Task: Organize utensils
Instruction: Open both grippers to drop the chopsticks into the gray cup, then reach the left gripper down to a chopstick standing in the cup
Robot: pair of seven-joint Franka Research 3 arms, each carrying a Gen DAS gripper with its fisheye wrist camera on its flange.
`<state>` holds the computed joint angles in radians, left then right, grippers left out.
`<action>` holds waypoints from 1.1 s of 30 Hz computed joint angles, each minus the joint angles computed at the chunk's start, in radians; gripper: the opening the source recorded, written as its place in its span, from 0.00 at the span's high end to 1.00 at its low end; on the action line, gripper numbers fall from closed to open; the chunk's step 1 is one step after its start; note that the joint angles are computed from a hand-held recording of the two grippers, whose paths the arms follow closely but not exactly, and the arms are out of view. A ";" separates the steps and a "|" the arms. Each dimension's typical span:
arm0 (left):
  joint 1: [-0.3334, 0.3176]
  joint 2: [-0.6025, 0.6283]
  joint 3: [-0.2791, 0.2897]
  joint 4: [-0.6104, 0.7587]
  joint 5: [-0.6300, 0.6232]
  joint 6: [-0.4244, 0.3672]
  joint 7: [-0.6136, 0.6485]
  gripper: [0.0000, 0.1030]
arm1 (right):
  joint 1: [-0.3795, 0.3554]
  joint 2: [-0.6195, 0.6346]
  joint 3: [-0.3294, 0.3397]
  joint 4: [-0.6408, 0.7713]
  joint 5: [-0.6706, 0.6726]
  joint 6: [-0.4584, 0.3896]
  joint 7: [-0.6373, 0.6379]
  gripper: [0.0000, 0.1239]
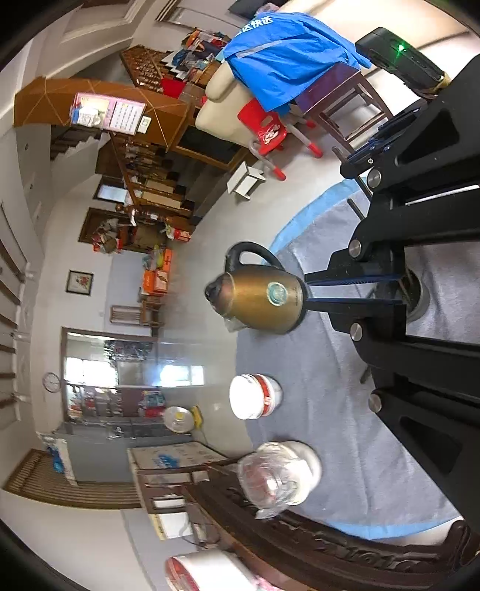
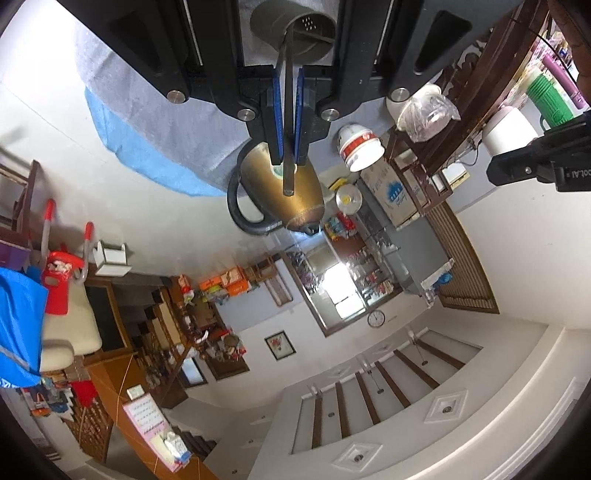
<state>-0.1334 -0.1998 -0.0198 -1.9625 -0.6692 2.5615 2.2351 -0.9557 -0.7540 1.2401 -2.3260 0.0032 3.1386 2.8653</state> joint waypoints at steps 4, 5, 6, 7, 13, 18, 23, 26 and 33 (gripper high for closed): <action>0.031 0.021 0.009 0.017 0.024 -0.043 -0.049 0.93 | 0.012 0.050 0.008 -0.008 0.001 0.025 -0.007 0.95; 0.036 0.020 0.011 0.012 0.022 -0.044 -0.046 0.93 | 0.019 0.068 0.007 -0.008 0.000 0.031 -0.012 0.94; 0.041 0.016 0.013 0.003 0.018 -0.043 -0.039 0.93 | 0.024 0.084 0.008 -0.009 0.000 0.040 -0.016 0.94; 0.046 0.011 0.016 -0.005 0.015 -0.042 -0.033 0.93 | 0.034 0.103 0.006 -0.014 0.002 0.053 -0.020 0.92; 0.064 -0.019 0.046 -0.064 -0.003 -0.084 0.008 0.93 | 0.110 0.231 -0.023 -0.041 0.014 0.115 -0.068 0.91; 0.084 -0.029 0.058 -0.097 -0.013 -0.133 0.024 0.91 | 0.190 0.241 -0.067 -0.088 0.068 0.171 -0.093 0.81; 0.101 -0.043 0.069 -0.131 -0.024 -0.182 0.038 0.86 | 0.218 0.135 -0.070 -0.140 0.149 0.188 -0.104 0.50; 0.108 -0.056 0.078 -0.156 -0.038 -0.185 0.064 0.78 | 0.252 0.064 -0.090 -0.178 0.165 0.170 -0.111 0.50; 0.148 -0.006 0.101 -0.159 -0.057 -0.226 0.071 0.59 | 0.315 0.038 -0.109 -0.278 0.191 0.185 -0.087 0.51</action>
